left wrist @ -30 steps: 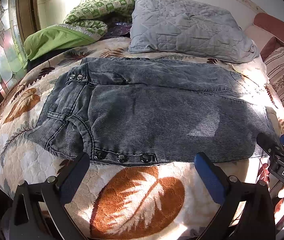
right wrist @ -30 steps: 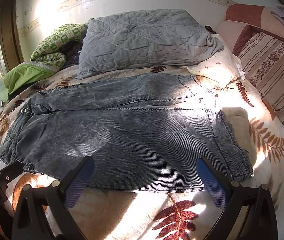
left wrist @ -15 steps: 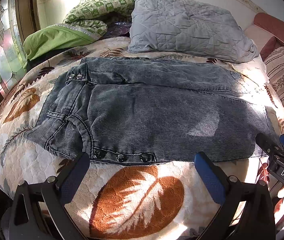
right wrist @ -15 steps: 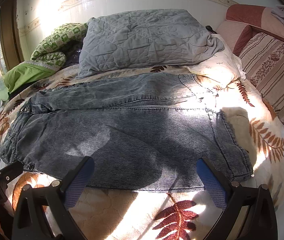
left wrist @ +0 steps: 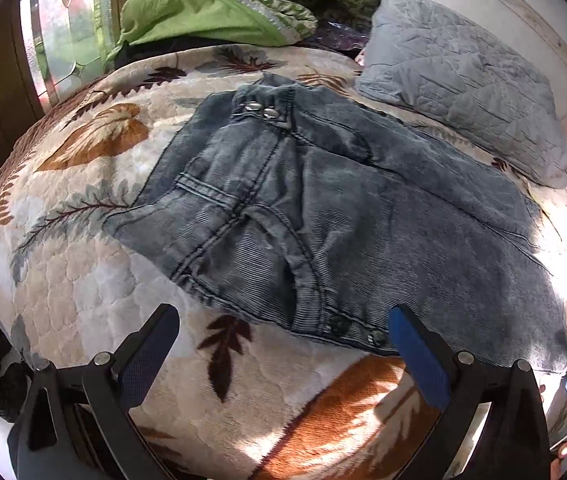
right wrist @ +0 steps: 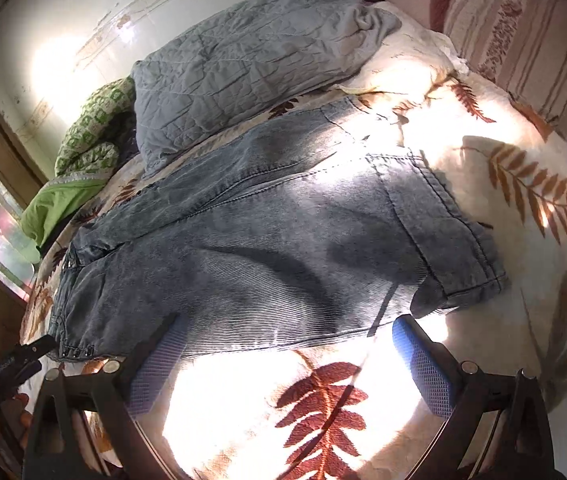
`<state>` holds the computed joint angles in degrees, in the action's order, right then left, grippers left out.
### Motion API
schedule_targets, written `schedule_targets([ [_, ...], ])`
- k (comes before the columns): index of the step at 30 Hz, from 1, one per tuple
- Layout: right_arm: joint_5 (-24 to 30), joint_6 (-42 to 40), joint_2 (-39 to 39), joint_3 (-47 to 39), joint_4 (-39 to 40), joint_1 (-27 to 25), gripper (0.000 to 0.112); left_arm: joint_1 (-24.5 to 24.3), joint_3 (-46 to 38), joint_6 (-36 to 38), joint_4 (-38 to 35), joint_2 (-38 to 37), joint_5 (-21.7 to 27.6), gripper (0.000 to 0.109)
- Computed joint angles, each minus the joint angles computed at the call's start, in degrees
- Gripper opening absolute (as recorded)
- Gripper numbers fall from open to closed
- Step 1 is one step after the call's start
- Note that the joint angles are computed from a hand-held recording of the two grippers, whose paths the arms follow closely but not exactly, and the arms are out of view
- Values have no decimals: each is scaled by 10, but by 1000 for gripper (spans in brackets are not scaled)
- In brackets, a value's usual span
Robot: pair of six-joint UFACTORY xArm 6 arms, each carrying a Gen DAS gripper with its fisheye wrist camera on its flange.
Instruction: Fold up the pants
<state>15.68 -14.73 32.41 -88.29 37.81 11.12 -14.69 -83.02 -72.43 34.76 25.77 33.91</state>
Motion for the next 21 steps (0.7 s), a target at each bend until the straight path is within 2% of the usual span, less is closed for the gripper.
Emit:
schedule_targets([
  [2, 28, -38, -5, 2, 104, -24, 103, 9, 5, -9, 12, -4, 19, 103],
  [8, 103, -61, 9, -20, 262, -81, 103, 38, 15, 37, -27, -2, -5, 103],
  [11, 138, -60, 26, -44, 304, -97, 100, 48, 23, 29, -18, -6, -24, 103],
  [15, 163, -34, 53, -77, 333, -110, 95, 71, 50, 36, -64, -8, -80, 103],
  [19, 161, -17, 78, -106, 364, -117, 81, 92, 68, 33, -113, -2, -111, 103],
  [21, 154, 7, 89, -122, 343, -115, 68, 100, 83, -12, -85, -9, -142, 103],
])
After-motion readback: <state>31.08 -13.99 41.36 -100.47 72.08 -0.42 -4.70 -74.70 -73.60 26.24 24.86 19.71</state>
